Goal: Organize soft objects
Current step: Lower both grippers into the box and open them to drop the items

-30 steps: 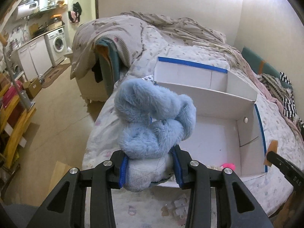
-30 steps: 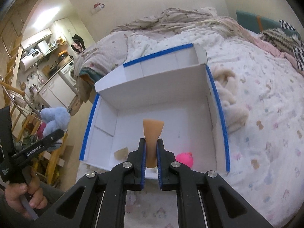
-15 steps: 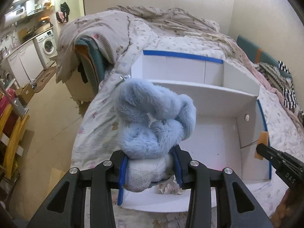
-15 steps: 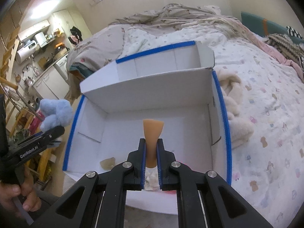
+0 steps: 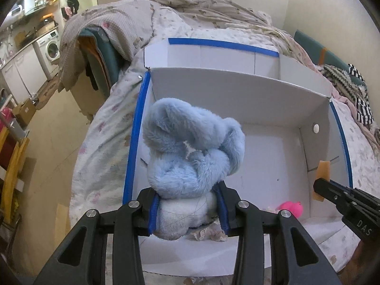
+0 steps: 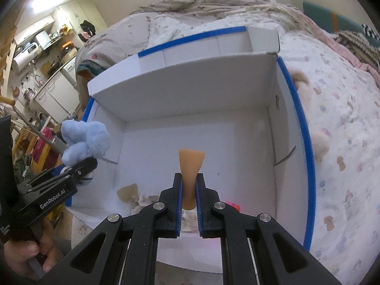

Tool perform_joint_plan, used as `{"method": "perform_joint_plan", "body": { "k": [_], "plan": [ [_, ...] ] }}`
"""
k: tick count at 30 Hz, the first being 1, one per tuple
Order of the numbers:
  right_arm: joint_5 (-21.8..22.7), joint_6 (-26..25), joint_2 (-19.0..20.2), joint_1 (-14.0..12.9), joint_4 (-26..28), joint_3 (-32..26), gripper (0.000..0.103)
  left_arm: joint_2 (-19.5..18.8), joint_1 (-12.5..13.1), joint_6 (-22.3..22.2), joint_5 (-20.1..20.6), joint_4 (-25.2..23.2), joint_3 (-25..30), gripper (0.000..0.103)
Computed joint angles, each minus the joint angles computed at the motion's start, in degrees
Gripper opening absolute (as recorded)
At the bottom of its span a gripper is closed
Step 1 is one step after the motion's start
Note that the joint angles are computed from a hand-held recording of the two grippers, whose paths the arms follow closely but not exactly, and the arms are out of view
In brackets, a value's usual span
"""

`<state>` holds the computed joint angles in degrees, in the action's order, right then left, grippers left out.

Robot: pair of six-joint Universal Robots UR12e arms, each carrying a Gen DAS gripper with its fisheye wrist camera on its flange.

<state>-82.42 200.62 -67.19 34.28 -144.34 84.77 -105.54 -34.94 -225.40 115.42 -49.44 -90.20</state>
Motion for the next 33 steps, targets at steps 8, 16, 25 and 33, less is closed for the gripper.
{"method": "perform_joint_plan", "body": {
  "k": [8,16,25,33],
  "plan": [
    [-0.4,0.6,0.5,0.0,4.3,-0.8,0.012,-0.3,0.2,0.7,-0.2,-0.1,-0.3,0.037],
    [-0.5,0.2,0.6,0.2,6.0,-0.9,0.012,-0.6,0.5,1.2,-1.3,0.1,-0.7,0.039],
    [-0.7,-0.1,0.8,0.2,7.6,-1.3,0.012,-0.3,0.6,2.0,-1.4,1.4,-1.4,0.042],
    [-0.5,0.7,1.0,0.1,8.4,-1.5,0.013,0.0,1.0,0.5,-3.5,0.7,-1.7,0.051]
  ]
}}
